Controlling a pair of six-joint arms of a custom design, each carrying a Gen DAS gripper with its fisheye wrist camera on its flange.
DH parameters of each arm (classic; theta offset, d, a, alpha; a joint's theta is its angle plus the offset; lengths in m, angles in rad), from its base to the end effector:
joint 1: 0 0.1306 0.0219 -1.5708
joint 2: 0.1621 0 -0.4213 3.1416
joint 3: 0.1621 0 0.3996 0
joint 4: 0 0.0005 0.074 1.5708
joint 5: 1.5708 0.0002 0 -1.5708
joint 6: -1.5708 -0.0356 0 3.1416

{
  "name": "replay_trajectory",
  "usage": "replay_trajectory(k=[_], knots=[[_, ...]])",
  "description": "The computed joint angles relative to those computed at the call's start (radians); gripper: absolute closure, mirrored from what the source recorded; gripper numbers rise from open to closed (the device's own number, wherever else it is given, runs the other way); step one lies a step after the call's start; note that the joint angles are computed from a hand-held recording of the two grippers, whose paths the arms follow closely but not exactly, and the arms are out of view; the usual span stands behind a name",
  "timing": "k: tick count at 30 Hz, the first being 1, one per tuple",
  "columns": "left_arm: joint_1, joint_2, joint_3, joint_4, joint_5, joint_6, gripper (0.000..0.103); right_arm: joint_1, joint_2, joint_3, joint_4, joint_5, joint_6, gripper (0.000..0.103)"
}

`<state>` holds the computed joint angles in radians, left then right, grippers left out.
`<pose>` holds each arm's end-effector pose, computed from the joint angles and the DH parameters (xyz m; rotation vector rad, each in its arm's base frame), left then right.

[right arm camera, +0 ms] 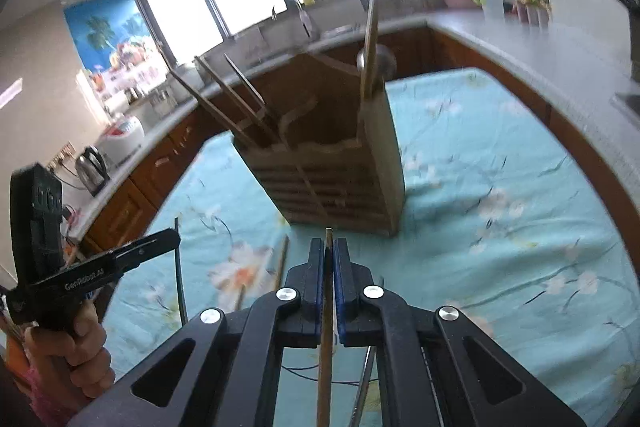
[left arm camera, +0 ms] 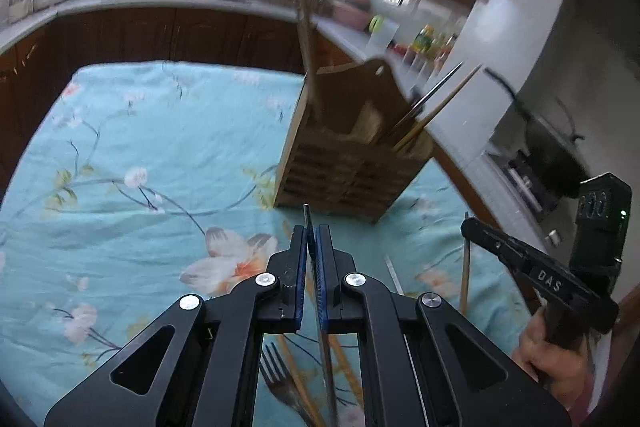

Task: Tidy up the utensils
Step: 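Carry both chopsticks up and over the wooden holder with both tools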

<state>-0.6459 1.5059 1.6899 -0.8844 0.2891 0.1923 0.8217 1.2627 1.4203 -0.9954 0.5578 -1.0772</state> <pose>0.4234 -0.3324 0.5532 0.6832 2.2534 -0.7569 0.3035 0.2979 0.5326 0.5345 2.2104 0.3287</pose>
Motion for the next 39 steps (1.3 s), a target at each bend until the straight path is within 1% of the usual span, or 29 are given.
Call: replay_trajectory(k=[10, 15, 23, 32, 39], knots=[[0.010, -0.106, -0.030, 0.076, 0.020, 0.006, 0.100, 0.065, -0.029, 0.087, -0.031, 0.174, 0.052, 0.099], [0.012, -0.128, -0.029, 0.098, 0.015, -0.002, 0.100, 0.076, -0.033, 0.116, -0.032, 0.231, 0.088, 0.099], [0.013, -0.127, -0.013, 0.116, 0.006, -0.007, 0.100, 0.074, -0.029, 0.142, -0.027, 0.266, 0.125, 0.099], [0.016, -0.111, 0.031, 0.134, -0.006, -0.005, 0.100, 0.061, -0.029, 0.155, 0.000, 0.279, 0.169, 0.099], [0.013, -0.071, 0.120, 0.154, -0.031, -0.014, 0.100, 0.019, -0.027, 0.190, 0.036, 0.295, 0.256, 0.099]])
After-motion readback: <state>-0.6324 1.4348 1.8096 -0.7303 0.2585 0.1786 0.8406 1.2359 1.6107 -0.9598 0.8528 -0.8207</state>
